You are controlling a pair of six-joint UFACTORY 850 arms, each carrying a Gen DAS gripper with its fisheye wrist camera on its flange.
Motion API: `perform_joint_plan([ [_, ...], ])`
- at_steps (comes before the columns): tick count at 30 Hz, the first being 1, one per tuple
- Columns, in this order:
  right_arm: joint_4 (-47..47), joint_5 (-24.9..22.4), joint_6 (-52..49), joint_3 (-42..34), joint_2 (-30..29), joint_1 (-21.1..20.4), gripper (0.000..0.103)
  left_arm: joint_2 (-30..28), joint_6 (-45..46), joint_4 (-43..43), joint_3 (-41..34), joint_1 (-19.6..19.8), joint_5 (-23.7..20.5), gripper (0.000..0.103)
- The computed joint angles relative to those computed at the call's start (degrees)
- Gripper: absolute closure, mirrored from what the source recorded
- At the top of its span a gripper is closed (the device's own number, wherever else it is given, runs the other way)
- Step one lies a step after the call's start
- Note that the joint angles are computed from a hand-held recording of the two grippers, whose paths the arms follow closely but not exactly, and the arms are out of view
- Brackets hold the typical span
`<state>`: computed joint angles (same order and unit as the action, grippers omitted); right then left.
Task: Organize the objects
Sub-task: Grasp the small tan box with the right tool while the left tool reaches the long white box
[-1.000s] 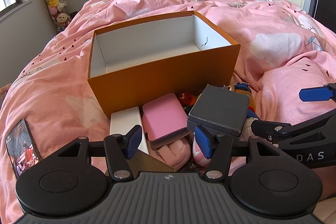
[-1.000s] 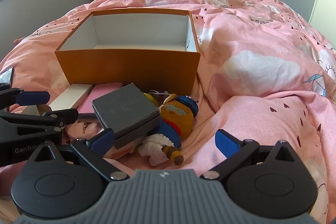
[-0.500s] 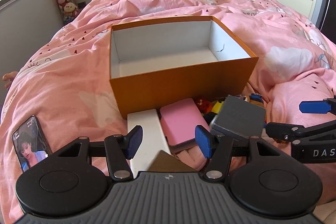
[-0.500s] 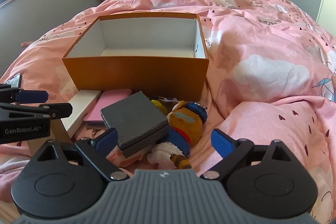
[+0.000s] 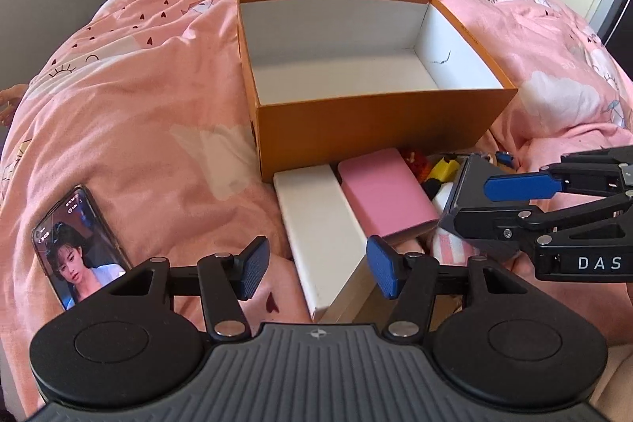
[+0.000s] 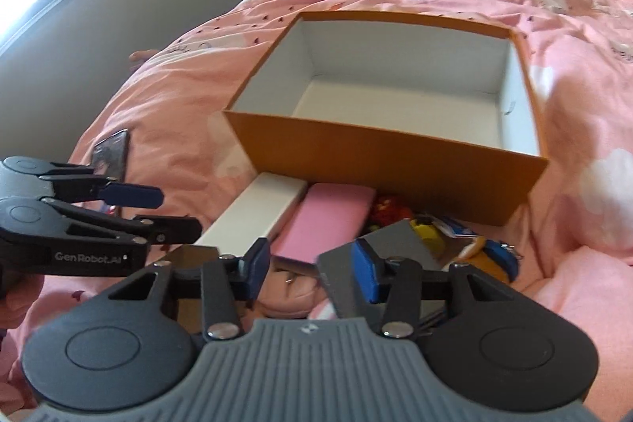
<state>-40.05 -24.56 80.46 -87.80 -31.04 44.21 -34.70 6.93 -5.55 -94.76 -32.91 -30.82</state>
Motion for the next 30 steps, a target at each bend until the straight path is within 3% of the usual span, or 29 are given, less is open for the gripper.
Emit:
perform_joint_plan([
  [9, 26.15, 5.15, -30.56, -4.21, -2.79, 0.01, 0.052, 1.53, 9.24, -5.98, 1.01, 1.4, -3.41, 0.038],
  [15, 25.13, 2.65, -31.99, -5.84, -3.67, 1.09, 0.051, 0.83, 12.33, -11.49, 1.24, 2.05, -2.82, 0.047],
  [18, 25.74, 0.77, -34.93, -7.75, -4.8, 1.61, 0.046, 0.87, 13.72, -13.72, 1.63, 2.11, -2.38, 0.051],
  [25, 23.6, -5.85, -37.07, -13.99, -9.65, 2.71, 0.035, 0.98, 14.21, -15.48, 2.14, 2.07, -1.67, 0.052],
  [30, 22.68, -7.83, -37.5, -15.1, -10.66, 3.13, 0.039, 0.91, 14.95, -16.5, 2.07, 2.24, -1.81, 0.052],
])
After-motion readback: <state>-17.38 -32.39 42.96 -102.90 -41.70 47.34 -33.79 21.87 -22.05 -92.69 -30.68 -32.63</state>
